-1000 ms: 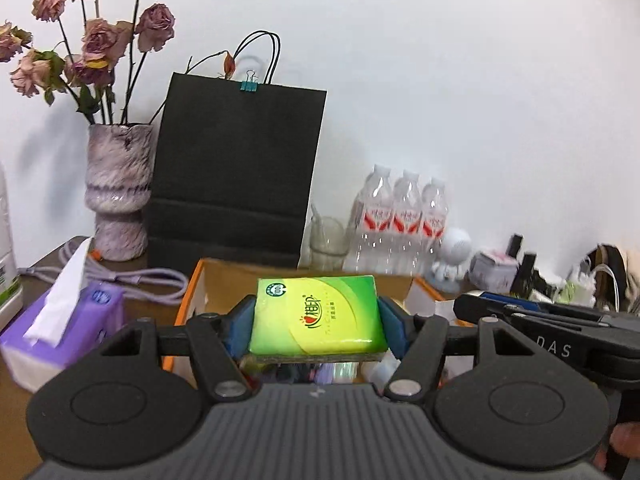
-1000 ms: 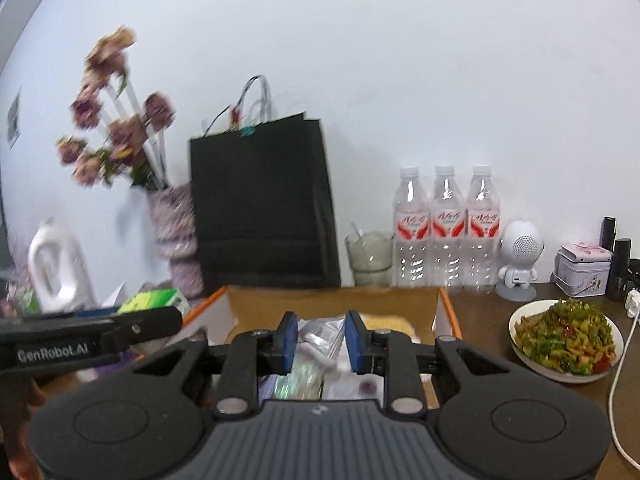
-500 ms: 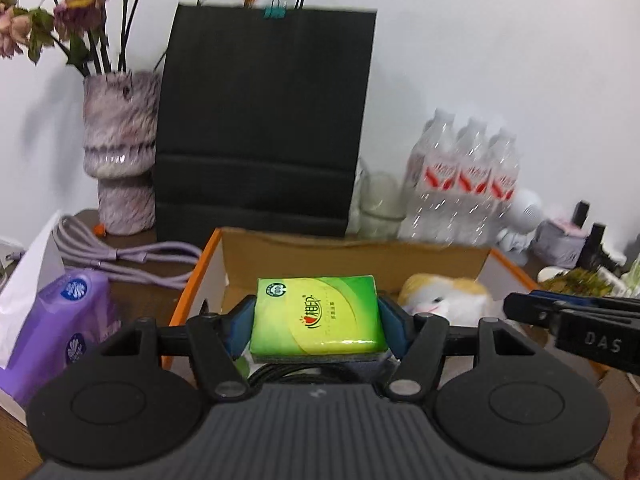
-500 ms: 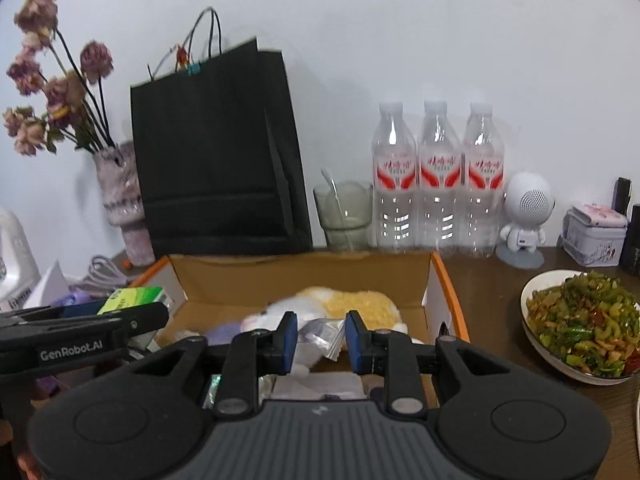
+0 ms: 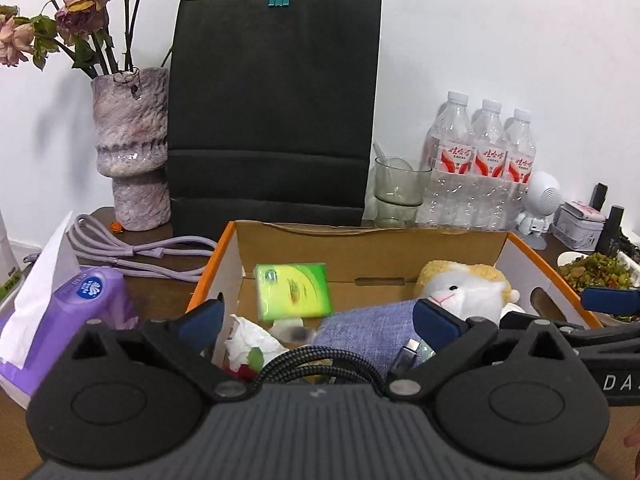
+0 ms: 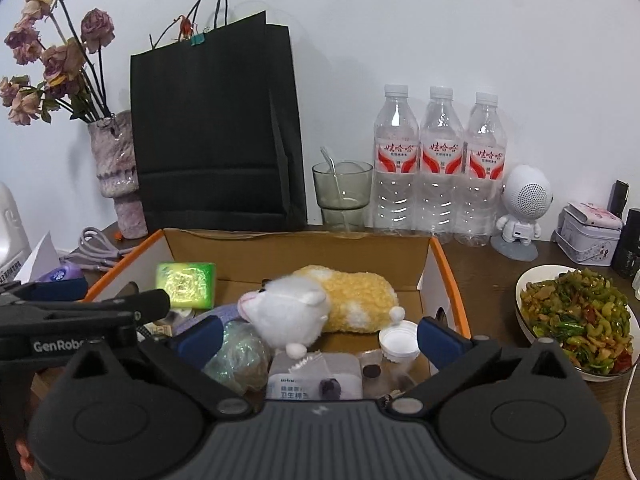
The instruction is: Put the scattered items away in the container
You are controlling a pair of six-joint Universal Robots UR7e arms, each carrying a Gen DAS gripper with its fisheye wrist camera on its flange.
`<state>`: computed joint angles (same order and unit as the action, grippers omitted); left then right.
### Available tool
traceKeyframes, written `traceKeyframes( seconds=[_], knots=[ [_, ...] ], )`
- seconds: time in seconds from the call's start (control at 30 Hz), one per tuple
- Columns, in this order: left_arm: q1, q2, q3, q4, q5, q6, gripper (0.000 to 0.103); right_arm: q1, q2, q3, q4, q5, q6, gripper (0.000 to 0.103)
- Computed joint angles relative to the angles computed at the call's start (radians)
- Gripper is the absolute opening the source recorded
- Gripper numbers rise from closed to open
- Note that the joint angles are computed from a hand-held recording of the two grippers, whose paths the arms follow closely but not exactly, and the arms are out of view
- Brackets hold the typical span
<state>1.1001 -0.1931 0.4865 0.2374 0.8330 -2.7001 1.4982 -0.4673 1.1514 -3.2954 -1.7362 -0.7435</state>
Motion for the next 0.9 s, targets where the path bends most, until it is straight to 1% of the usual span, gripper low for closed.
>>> traceKeyframes(
  seconds=[0.27, 0.37, 0.53, 0.6, 0.73, 0.9],
  knots=[
    [-0.003, -0.004, 0.007, 0.007, -0.005, -0.014, 0.103, 0.006, -0.008, 0.014, -0.019, -0.015, -0.004, 0.103],
    [-0.01, -0.03, 0.061, -0.034, -0.018, -0.016, 0.103, 0.009, -0.018, 0.027, -0.022, -0.02, 0.002, 0.103],
    [-0.035, -0.098, 0.201, -0.139, -0.055, 0.002, 0.103, 0.02, -0.052, 0.089, -0.07, -0.036, -0.003, 0.103],
    [-0.048, -0.135, 0.275, -0.189, -0.059, 0.008, 0.103, 0.023, -0.077, 0.135, -0.104, -0.034, -0.003, 0.103],
    [-0.075, -0.23, 0.468, -0.323, -0.055, 0.033, 0.103, 0.023, -0.141, 0.244, -0.145, -0.018, 0.001, 0.103],
    [-0.121, -0.323, 0.652, -0.415, -0.099, -0.001, 0.103, 0.031, -0.214, 0.388, -0.224, -0.015, 0.009, 0.103]
  ],
)
